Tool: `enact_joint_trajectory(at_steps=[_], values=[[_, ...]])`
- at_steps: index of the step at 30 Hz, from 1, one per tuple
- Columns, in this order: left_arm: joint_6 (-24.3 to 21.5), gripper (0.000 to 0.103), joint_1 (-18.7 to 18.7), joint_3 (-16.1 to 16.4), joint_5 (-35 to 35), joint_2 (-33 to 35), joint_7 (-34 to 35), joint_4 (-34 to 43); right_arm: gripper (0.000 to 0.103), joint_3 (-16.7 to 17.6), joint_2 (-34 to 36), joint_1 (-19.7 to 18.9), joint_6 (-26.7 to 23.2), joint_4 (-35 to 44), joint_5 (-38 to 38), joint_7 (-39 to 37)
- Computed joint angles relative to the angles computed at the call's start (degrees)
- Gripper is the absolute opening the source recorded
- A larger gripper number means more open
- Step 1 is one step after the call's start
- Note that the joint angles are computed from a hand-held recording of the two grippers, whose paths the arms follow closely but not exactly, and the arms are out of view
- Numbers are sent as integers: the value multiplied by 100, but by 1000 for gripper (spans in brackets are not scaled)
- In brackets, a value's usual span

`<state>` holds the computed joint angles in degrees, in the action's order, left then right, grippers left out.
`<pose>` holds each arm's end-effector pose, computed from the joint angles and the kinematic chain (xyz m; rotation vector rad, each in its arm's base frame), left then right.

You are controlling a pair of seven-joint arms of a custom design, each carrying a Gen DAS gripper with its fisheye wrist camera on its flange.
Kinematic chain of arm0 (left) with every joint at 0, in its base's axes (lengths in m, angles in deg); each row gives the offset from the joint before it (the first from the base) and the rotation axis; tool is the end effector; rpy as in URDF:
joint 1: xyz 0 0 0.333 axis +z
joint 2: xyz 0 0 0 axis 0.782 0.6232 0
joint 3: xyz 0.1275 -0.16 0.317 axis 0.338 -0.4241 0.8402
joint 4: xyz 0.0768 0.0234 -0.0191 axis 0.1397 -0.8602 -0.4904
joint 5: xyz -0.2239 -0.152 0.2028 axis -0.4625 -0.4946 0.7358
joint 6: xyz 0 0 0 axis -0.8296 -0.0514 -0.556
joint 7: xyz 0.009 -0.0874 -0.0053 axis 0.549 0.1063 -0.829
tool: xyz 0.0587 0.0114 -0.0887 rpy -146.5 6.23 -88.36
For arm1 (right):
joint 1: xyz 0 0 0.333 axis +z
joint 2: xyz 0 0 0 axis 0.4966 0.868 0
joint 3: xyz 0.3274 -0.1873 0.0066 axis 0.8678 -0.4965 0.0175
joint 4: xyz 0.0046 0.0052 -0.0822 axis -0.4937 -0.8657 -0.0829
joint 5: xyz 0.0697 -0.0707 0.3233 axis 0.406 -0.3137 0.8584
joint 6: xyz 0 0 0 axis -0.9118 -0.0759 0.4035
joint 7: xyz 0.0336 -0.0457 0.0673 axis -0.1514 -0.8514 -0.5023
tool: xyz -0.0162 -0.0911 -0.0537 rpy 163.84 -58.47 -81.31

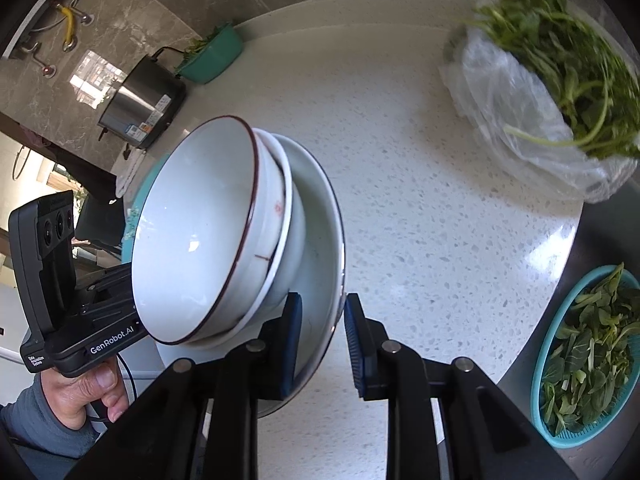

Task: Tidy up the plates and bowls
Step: 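Lift the plate stack with bowls and carry it over the teal floral plate, then lower the stack onto the teal floral plate and open both grippers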

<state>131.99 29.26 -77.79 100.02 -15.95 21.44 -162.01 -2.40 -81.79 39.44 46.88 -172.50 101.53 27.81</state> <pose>0.5002 -0.3524 0.4588 -2.2802 1.8490 -0.6691 0.5329 0.1387 0.5027 -2.2744 1.2180 0.3344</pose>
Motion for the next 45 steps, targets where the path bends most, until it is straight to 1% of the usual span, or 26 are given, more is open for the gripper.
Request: enact_joint_trajectory(at_steps=[6, 12, 15, 21, 25, 28, 33, 36, 41, 45], values=[[-135, 13, 67, 20, 43, -557, -171, -388, 24, 93, -147, 150, -92, 74, 3, 3], [-268, 13, 331, -7, -37, -1251, -199, -944, 25, 233, -197, 417, -111, 186, 49, 75], [-301, 13, 500, -1, -134, -1601, -106, -1250, 24, 324, -166, 589, -109, 303, 58, 156], [-389, 13, 853, 127, -411, -2334, 316, -1861, 25, 532, 47, 983, -33, 658, 2, 415], [-382, 13, 1062, 319, -672, -2791, 797, -2303, 25, 649, 244, 1225, 32, 920, -79, 620], [-308, 13, 1194, 476, -887, -3000, 1182, -2581, 25, 728, 420, 1400, 102, 1102, -162, 819], [-31, 13, 1370, 667, -1224, -3082, 1704, -2980, 25, 796, 690, 1583, 163, 1314, -291, 1104], [201, 13, 1437, 709, -1377, -2930, 1930, -3134, 25, 829, 878, 1685, 252, 1429, -388, 1271], [596, 13, 1472, 914, -1848, -2768, 2644, -3406, 25, 849, 1008, 1763, 392, 1402, -517, 1461], [825, 13, 1521, 976, -2169, -2565, 3139, -3445, 25, 856, 1052, 1786, 505, 1345, -565, 1592]])
